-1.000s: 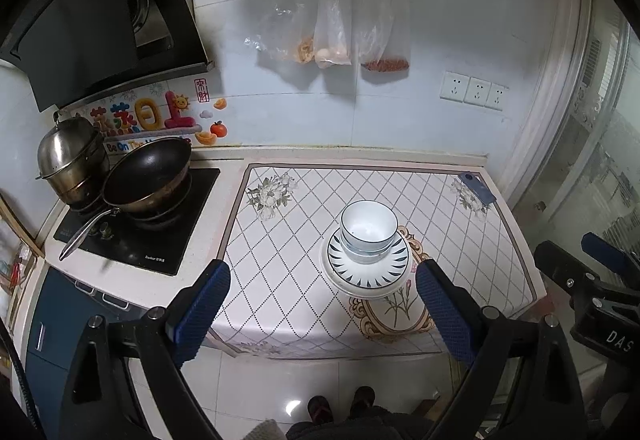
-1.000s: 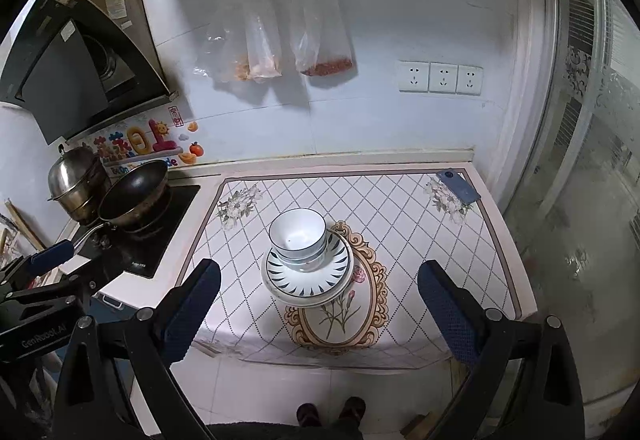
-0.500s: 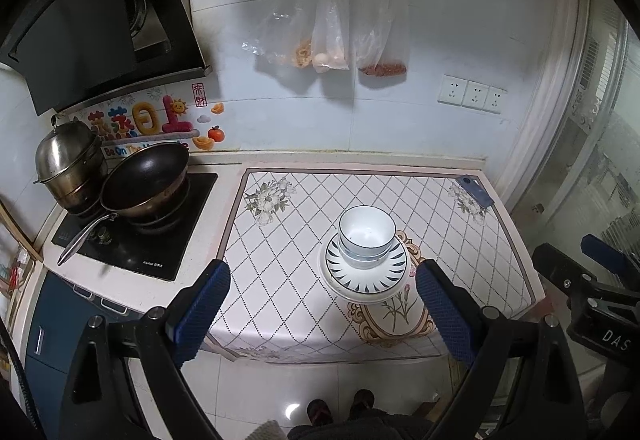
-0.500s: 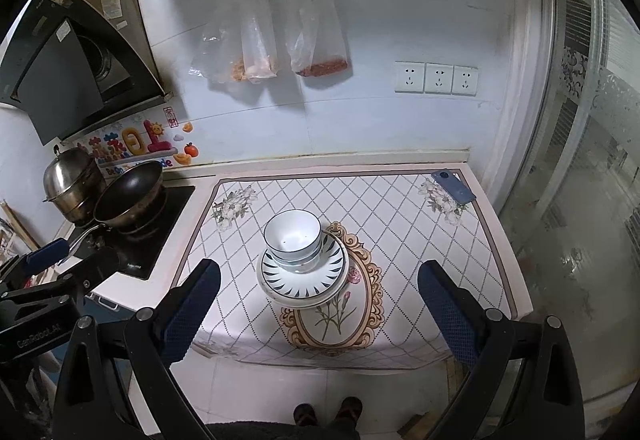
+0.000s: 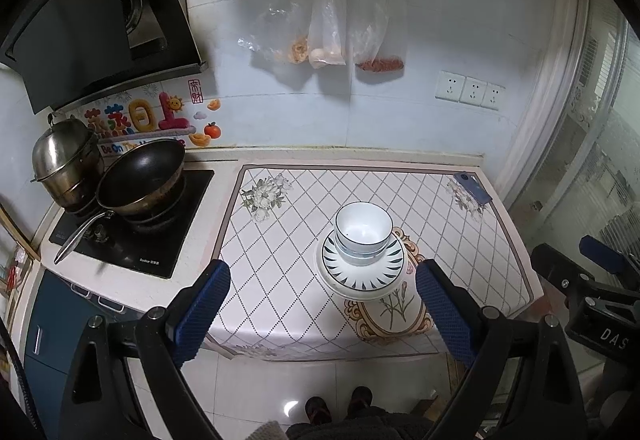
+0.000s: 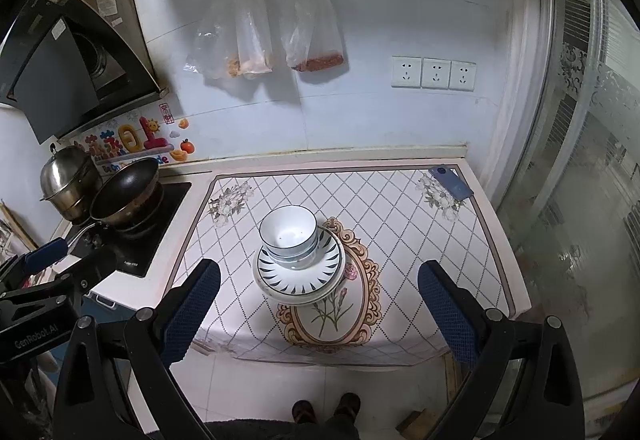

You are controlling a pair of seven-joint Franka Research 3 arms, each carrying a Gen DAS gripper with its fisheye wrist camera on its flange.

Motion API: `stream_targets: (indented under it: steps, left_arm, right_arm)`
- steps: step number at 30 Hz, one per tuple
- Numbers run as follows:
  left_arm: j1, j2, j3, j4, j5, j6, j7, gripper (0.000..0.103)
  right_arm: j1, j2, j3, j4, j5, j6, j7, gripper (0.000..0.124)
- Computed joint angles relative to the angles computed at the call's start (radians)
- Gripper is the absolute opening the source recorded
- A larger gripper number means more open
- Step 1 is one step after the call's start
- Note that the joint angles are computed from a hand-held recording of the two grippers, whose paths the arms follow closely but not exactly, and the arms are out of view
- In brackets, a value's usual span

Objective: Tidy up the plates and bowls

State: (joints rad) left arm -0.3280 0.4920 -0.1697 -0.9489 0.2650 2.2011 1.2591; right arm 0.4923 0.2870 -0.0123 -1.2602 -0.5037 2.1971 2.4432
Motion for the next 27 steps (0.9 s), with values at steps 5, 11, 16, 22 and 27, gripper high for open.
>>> stream_targets:
  steps: [5, 11, 16, 22, 27]
  left_arm:
    - [0.000, -0.005, 0.000, -0.007, 0.000, 0.000, 0.002, 0.095]
    - [0.000, 0.008, -0.003, 0.012, -0.005, -0.012, 0.013, 0.095]
    - [0.001, 0.017, -0.003, 0.026, -0.012, -0.020, 0.028, 0.095]
    - [0.000, 0.019, -0.002, 0.029, -0.016, -0.022, 0.028, 0.095]
    - [-0.002, 0.035, -0.001, 0.053, -0.021, -0.033, 0.037, 0.095]
  right_arm:
    - [-0.001, -0.007, 0.001, -0.014, 0.004, 0.000, 0.009, 0.101]
    - [-0.004, -0.015, 0.004, -0.027, -0.003, 0.004, 0.019, 0.101]
    - [-0.003, -0.015, 0.007, -0.024, -0.004, -0.005, 0.022, 0.101]
    - [-0.004, -0.014, 0.007, -0.020, -0.004, -0.011, 0.025, 0.101]
    - [-0.005, -0.009, 0.007, -0.015, 0.002, -0.014, 0.020, 0.101]
